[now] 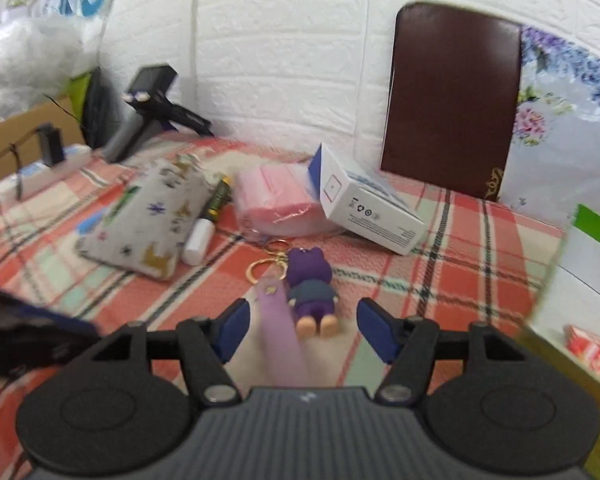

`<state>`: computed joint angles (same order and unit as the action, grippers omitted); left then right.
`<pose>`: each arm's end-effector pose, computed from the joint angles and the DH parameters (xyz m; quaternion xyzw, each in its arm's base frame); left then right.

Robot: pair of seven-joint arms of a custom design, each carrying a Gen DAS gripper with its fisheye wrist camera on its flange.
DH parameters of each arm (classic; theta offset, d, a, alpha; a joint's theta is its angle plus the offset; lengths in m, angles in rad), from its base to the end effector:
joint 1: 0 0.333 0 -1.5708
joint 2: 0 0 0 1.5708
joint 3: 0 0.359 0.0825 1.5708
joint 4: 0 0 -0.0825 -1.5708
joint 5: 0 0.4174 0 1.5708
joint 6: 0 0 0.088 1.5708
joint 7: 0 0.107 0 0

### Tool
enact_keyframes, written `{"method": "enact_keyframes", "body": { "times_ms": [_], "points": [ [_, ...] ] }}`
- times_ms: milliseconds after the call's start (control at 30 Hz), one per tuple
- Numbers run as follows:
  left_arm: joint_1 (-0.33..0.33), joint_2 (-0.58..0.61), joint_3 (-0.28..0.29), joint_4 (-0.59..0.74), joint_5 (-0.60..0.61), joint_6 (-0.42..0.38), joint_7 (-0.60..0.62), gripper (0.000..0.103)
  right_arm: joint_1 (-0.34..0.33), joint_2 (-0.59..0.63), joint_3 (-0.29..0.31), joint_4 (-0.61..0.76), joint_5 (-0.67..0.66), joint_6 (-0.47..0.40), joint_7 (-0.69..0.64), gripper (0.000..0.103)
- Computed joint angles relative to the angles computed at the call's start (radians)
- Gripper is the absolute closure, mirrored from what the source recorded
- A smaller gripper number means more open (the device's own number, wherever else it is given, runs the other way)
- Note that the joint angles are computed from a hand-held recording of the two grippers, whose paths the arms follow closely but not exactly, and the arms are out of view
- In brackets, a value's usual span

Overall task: Organize objects
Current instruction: 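Grasp the purple figure keychain by its strap with the right gripper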

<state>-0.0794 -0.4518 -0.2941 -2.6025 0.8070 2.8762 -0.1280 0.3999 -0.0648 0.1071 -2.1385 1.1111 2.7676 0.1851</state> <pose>0.3952 -0.2064 0.4820 -0.8046 0.4291 -0.3560 0.2045 0.5332 0.2536 0.5209 -0.8532 0.2620 -0.1558 0.4232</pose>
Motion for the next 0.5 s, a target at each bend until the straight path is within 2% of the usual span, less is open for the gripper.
{"method": "enact_keyframes", "body": {
  "times_ms": [33,100,200,233,267,400,500],
  "points": [
    [-0.001,0.002,0.005,-0.001,-0.005,0.007,-0.001,0.061,-0.002,0.032,0.004,0.027,-0.048,-0.004,0.050,0.046],
    [0.006,0.000,0.006,-0.015,-0.005,0.033,-0.011,0.061,-0.008,0.037,0.001,0.037,-0.035,-0.032,0.061,0.055],
    [0.013,0.016,0.015,-0.021,-0.018,0.081,-0.023,0.059,-0.016,-0.001,-0.007,-0.003,0.003,-0.065,0.014,0.057],
    [0.023,0.018,0.014,-0.026,-0.017,0.103,-0.031,0.057,-0.022,-0.020,-0.014,-0.019,0.004,-0.091,0.010,0.066],
    [0.035,0.021,0.003,-0.023,-0.014,0.110,-0.041,0.052,-0.025,-0.042,-0.022,-0.041,0.019,-0.111,-0.005,0.081],
    [0.023,0.039,0.005,-0.009,-0.036,0.129,-0.028,0.038,-0.040,-0.140,-0.059,-0.131,0.041,-0.199,-0.011,0.083],
    [-0.006,0.063,0.011,0.009,-0.063,0.127,0.008,0.038,-0.051,-0.192,-0.081,-0.171,0.041,-0.262,0.011,0.083]
  ]
}}
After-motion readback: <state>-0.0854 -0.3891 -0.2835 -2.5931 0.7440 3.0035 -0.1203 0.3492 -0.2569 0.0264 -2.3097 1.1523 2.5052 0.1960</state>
